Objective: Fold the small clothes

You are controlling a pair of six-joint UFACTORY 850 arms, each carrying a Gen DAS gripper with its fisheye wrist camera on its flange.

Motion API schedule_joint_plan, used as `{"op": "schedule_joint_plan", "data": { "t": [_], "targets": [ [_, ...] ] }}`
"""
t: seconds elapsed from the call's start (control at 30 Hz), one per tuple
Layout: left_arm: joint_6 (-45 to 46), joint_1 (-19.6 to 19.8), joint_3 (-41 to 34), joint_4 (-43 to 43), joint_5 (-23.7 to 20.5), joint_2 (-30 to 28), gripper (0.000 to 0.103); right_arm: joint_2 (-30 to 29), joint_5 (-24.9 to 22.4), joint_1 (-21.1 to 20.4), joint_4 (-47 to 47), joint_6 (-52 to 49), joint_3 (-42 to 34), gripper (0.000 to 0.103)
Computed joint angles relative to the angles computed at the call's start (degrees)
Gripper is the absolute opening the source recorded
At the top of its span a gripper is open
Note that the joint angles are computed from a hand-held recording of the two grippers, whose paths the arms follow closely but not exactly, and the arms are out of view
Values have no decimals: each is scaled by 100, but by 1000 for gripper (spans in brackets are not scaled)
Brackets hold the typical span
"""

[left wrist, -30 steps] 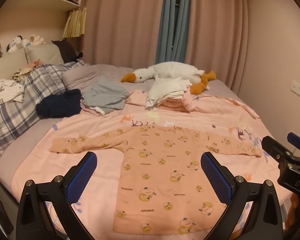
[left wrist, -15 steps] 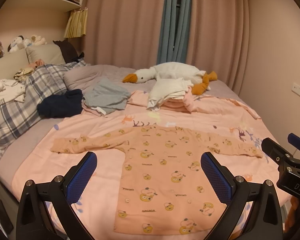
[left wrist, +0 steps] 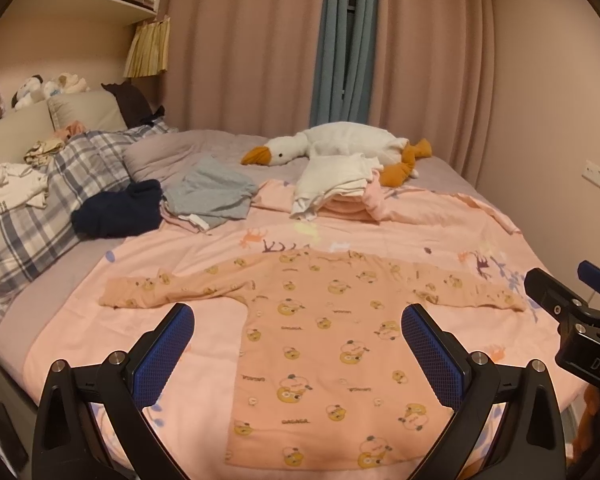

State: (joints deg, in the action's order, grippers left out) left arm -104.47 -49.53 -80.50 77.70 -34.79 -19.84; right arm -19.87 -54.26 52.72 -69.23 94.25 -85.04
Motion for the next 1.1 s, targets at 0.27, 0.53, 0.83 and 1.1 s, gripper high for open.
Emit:
{"op": "schedule_joint_plan", "data": {
  "t": [0.27,0.53,0.83,1.1],
  "targets": [
    [1,-22,-23,-15,-47,-20,103,-15,-24,11,7,5,-21,103],
    [14,-24,-25,-34,-52,-22,103,-11,-16,21,10,-36,-23,103],
    [20,-31,-35,-39,-58,-29,103,0,-34,28,11,-50,-12,103],
    [51,-33,-52,-95,-70,-40,103,-7,-36,23,40,-74,-32,103]
  ]
}}
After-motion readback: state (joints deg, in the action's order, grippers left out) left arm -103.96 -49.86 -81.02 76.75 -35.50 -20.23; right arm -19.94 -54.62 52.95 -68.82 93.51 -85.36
